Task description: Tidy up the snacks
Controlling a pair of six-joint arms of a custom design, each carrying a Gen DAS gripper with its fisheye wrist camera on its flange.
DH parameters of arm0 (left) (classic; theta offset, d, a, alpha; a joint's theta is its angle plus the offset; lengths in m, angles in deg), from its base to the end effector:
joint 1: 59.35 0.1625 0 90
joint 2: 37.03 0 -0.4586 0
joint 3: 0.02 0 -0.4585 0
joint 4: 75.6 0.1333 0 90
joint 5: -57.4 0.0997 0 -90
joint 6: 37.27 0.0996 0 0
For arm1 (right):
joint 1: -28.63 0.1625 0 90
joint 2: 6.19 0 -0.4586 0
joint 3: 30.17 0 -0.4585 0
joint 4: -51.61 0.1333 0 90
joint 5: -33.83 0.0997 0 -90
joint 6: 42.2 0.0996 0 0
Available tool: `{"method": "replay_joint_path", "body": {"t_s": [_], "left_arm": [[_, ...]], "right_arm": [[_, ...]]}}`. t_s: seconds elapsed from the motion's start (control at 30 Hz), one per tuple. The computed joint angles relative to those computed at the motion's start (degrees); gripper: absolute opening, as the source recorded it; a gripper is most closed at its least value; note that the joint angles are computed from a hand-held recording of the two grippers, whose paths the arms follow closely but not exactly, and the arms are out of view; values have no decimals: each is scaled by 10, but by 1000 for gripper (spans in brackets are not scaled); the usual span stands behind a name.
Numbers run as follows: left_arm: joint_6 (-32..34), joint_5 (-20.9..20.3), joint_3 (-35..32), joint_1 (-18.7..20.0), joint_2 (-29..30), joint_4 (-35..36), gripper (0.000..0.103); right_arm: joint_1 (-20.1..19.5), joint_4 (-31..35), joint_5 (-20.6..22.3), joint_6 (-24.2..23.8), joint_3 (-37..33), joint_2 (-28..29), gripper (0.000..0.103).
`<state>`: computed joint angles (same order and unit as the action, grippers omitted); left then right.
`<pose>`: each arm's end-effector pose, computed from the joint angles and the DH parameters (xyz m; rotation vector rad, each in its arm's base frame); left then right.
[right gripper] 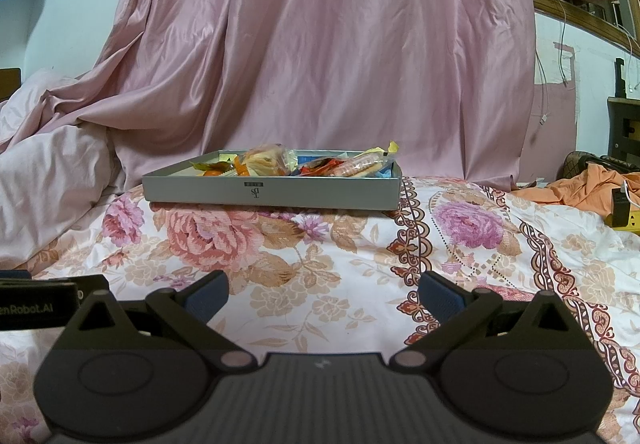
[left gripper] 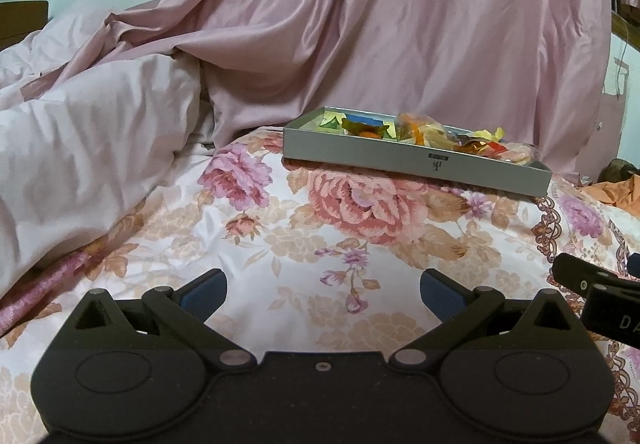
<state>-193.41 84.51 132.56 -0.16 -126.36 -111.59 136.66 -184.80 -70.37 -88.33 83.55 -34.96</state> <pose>0.0002 -0.4330 0.2023 -0.0317 1.8774 -1.5145 0.2814 -0.5129 -0.0320 1.1013 -2.0849 1.2849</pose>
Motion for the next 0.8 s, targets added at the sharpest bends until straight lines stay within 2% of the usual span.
{"method": "replay_joint_path", "body": {"t_s": [0.8], "left_arm": [[17, 3, 4, 0, -2, -15, 102]], "right_arm": [[1, 0, -2, 1, -1, 1, 103]]}}
